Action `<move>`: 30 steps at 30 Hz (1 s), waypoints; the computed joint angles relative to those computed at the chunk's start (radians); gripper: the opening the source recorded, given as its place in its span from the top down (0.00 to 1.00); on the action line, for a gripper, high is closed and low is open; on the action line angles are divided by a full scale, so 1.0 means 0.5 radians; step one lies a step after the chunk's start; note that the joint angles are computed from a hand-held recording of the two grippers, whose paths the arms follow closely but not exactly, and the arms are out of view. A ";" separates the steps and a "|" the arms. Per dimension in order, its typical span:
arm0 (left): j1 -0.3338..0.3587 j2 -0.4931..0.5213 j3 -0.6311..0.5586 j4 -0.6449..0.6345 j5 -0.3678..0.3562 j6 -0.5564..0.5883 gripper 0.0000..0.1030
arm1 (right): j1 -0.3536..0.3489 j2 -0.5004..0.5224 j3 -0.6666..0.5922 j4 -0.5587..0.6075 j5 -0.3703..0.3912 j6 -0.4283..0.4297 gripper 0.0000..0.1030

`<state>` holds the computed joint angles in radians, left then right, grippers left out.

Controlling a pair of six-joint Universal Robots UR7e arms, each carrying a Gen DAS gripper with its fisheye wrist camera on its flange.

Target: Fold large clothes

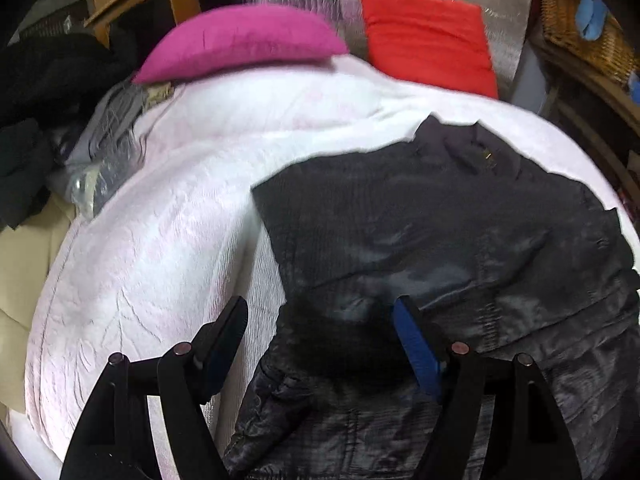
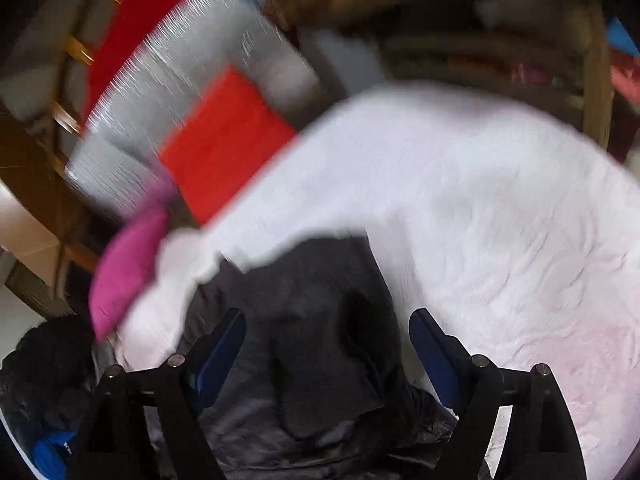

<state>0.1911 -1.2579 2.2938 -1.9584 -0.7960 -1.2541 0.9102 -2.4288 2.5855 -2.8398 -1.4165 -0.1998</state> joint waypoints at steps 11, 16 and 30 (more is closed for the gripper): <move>0.066 0.164 -0.065 0.016 -0.078 0.096 0.26 | 0.957 0.856 0.096 -0.658 -1.058 -0.202 0.41; 0.090 0.152 -0.040 -0.023 -0.120 0.098 0.22 | 0.844 0.887 0.109 -0.553 -1.108 -0.238 0.43; 0.230 0.177 -0.046 -0.158 -0.072 0.069 0.19 | 0.616 0.974 -0.105 -0.355 -0.738 -0.147 0.40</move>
